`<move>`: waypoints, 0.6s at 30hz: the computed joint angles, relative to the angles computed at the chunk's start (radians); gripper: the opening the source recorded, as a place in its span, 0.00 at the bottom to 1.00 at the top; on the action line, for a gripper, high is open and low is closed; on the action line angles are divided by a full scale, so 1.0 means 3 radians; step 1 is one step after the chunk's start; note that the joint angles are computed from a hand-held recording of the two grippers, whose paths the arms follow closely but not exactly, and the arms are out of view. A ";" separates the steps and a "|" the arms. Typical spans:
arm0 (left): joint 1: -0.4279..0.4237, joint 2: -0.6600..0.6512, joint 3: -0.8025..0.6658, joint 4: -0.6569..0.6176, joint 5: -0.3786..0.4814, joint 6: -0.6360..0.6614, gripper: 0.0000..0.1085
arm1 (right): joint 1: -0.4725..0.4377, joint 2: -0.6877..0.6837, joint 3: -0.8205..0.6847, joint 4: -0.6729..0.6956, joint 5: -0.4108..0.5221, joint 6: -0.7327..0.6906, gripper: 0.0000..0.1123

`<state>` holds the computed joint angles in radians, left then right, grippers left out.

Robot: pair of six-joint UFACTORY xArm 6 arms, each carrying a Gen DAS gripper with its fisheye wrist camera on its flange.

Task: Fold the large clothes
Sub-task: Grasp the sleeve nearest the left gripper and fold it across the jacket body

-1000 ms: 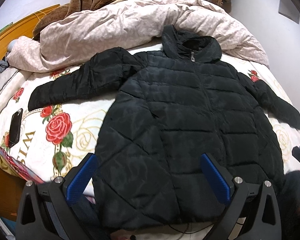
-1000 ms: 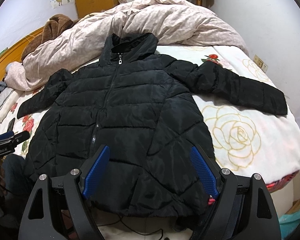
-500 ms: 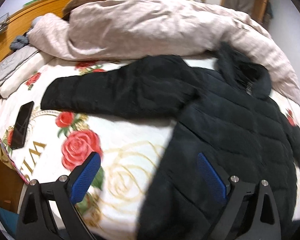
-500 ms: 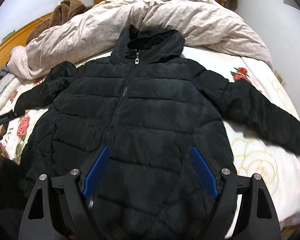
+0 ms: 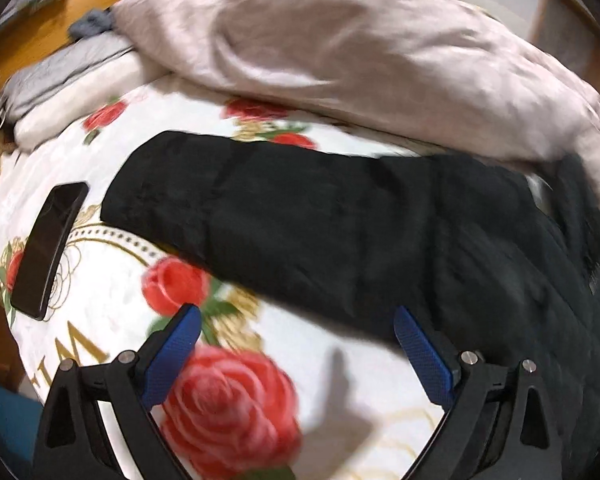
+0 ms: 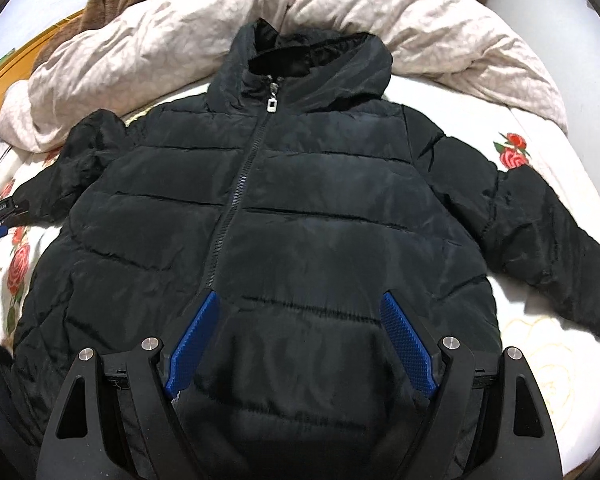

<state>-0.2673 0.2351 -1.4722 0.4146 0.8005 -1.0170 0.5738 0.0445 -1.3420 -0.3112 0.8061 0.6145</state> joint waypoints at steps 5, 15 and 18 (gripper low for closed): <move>0.0245 0.0076 0.0141 0.0026 -0.0187 -0.0354 0.90 | -0.0058 0.0100 -0.0039 -0.0039 0.0012 0.0069 0.73; 0.0325 0.0289 0.0164 0.0273 -0.0521 -0.0346 0.51 | -0.0148 0.0179 0.0016 0.0010 0.0030 0.0058 0.73; 0.0309 0.0284 0.0121 0.0325 -0.0540 -0.0307 0.26 | -0.0150 0.0160 0.0041 -0.0001 0.0025 0.0051 0.73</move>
<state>-0.1746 0.3202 -1.4359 0.5121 0.6384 -1.1091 0.5288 0.0925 -1.3297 -0.3116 0.8135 0.6299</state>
